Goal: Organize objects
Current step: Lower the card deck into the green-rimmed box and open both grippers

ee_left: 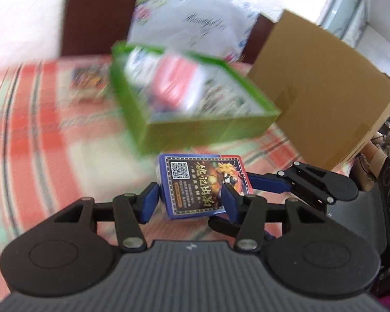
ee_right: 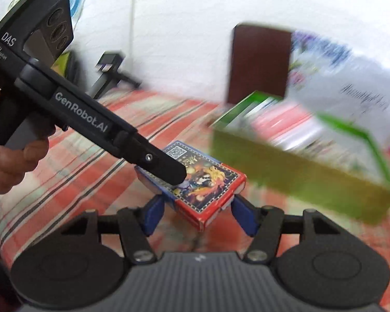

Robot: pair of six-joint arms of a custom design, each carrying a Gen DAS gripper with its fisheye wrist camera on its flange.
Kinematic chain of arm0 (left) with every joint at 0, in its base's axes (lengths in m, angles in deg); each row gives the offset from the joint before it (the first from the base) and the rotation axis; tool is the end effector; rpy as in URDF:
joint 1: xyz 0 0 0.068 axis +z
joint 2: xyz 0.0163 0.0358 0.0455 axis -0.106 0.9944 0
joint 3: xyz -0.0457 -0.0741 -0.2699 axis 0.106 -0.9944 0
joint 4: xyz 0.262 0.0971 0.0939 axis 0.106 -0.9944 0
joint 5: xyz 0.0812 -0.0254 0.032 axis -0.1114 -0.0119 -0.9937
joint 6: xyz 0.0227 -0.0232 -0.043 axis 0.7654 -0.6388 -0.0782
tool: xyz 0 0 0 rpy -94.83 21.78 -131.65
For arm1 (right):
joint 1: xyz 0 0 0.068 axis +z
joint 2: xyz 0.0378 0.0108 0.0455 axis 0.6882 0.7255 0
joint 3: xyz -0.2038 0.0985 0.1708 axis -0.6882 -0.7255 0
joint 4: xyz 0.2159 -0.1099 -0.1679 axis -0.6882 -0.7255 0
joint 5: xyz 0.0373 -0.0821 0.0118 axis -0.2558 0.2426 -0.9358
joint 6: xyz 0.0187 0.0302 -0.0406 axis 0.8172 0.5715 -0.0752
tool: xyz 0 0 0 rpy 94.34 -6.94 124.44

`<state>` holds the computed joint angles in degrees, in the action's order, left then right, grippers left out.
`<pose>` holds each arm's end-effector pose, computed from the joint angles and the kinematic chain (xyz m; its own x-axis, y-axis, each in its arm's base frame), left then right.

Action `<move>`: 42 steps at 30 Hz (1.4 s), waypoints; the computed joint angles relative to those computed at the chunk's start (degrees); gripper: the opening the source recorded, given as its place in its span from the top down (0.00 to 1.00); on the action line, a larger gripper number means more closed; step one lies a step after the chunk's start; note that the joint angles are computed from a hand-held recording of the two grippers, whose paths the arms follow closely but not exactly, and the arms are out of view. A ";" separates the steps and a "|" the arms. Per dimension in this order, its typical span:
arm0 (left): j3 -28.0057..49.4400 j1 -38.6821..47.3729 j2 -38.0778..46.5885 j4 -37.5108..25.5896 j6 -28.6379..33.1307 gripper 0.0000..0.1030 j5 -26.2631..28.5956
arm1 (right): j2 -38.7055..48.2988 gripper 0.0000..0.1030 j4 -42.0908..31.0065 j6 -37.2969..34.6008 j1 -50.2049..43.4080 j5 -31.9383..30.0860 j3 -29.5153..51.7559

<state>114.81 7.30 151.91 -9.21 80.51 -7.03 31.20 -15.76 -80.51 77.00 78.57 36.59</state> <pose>0.2719 0.0418 0.2073 -0.6858 0.0711 -0.7243 0.4058 0.8635 -0.2994 0.2212 0.1459 0.1695 -0.3932 -0.3390 -0.8547 -0.5681 0.8205 -0.0641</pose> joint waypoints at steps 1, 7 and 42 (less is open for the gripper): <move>1.16 -2.23 0.22 1.21 -1.40 0.48 -1.04 | -1.09 0.43 -0.42 -0.69 -1.77 -0.44 0.35; 11.86 -14.05 9.49 8.34 -7.64 0.47 -8.06 | 1.85 0.43 1.49 -4.99 -13.77 -4.29 5.75; 9.53 -29.36 8.36 12.35 -15.73 0.45 -39.33 | 4.80 0.37 6.30 8.50 -23.78 -7.69 4.28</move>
